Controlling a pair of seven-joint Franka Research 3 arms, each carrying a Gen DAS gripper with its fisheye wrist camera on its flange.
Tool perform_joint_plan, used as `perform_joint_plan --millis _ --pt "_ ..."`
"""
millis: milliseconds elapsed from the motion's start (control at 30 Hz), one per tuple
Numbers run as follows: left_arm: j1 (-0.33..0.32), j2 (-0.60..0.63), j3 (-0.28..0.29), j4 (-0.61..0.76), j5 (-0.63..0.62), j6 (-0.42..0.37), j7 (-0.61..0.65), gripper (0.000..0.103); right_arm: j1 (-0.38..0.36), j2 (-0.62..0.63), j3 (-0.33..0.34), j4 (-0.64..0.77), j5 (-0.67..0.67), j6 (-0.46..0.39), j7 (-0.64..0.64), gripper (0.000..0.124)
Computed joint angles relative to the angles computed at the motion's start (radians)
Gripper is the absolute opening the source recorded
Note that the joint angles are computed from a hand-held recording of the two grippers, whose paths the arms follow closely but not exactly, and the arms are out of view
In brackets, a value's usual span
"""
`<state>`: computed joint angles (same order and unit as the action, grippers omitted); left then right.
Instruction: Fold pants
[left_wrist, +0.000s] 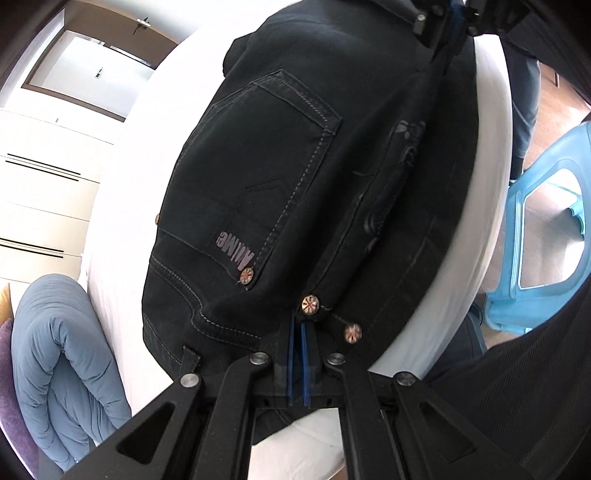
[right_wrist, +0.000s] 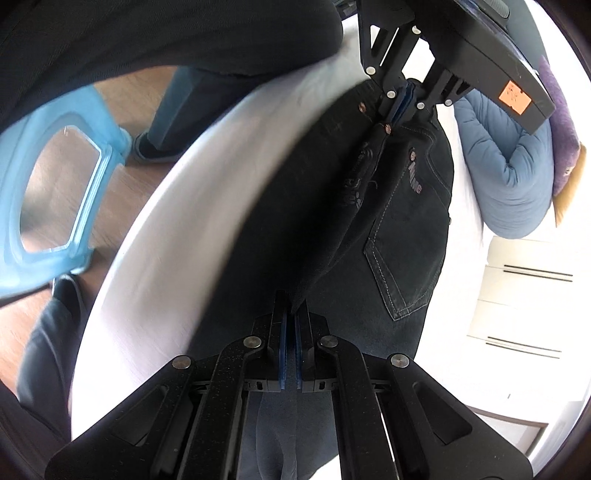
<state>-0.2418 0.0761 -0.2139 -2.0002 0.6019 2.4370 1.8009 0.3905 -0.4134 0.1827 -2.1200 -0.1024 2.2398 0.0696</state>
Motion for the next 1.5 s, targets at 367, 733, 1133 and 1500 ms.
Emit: perform_joint_plan --millis 367,733,1133,1500 --pt "0.004 0.025 0.004 0.018 -0.029 0.014 -0.021 0.003 0.007 -0.018 0.020 -0.015 0.002 -0.016 0.079 0.002" --pt "0.005 0.004 0.012 -0.038 0.041 0.075 -0.126 0.003 0.000 -0.048 0.034 -0.068 -0.020 0.018 0.164 0.003" --pt "0.014 -0.145 -0.010 -0.133 0.035 0.096 -0.335 0.043 -0.061 -0.149 0.099 -0.213 -0.102 0.229 0.466 0.028" --pt "-0.030 0.110 -0.022 0.193 -0.121 0.151 -0.537 0.041 -0.102 -0.261 0.091 -0.209 -0.030 0.220 0.790 0.096"
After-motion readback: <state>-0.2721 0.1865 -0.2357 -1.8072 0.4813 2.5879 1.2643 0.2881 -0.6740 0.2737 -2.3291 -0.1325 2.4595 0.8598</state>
